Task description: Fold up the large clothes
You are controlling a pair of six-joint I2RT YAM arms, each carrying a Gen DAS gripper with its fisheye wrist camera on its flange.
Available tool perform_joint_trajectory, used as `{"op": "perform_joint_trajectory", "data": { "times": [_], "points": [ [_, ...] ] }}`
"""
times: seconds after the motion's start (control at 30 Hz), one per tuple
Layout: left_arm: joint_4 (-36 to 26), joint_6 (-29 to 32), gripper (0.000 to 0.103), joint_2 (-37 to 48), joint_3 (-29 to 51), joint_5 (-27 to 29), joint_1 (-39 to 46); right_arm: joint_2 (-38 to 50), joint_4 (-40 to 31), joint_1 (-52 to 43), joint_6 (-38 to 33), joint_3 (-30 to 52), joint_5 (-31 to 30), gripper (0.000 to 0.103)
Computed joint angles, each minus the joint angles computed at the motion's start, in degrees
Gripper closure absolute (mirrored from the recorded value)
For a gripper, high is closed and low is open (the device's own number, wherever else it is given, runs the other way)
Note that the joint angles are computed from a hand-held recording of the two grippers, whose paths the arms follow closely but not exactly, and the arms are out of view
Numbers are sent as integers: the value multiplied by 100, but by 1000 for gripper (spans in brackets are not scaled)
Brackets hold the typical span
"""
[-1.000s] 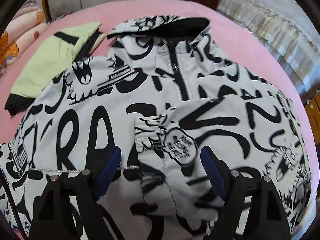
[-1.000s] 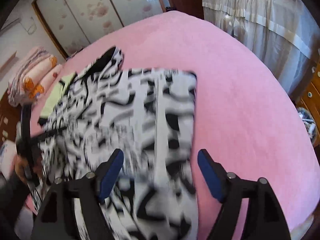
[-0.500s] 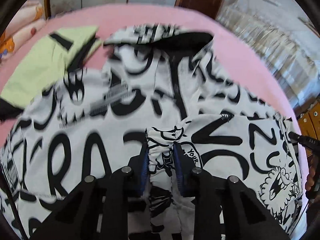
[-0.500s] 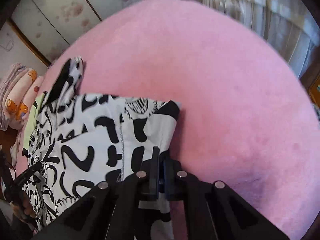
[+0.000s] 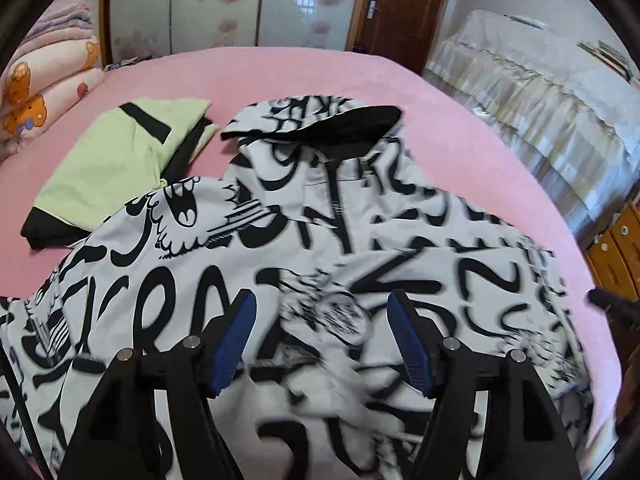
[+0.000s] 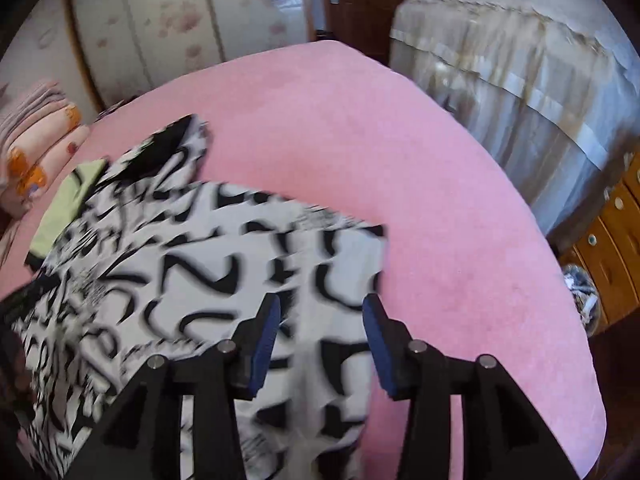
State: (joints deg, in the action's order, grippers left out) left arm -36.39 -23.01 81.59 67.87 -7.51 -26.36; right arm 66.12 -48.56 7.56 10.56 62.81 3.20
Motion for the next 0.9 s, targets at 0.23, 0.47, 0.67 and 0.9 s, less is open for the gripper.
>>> {"op": "perform_joint_trajectory", "data": {
  "times": [0.23,0.47,0.67,0.9],
  "points": [
    [-77,-924,36,-159,-276,-849,-1366,-203,321,2290,1552,-655,569,60],
    [114,-1396,40,467,-745,-816,-1418,66,543,2452,2018,-1260,624,82],
    [176,-1327,40,327,-810,-596,-1397,-1052,122,704,1156,-1884,360,103],
    [-97,-1641,37,336,-639,-904,-1658,-1065,-79,896,1427,-1816,643,100]
  ]
}}
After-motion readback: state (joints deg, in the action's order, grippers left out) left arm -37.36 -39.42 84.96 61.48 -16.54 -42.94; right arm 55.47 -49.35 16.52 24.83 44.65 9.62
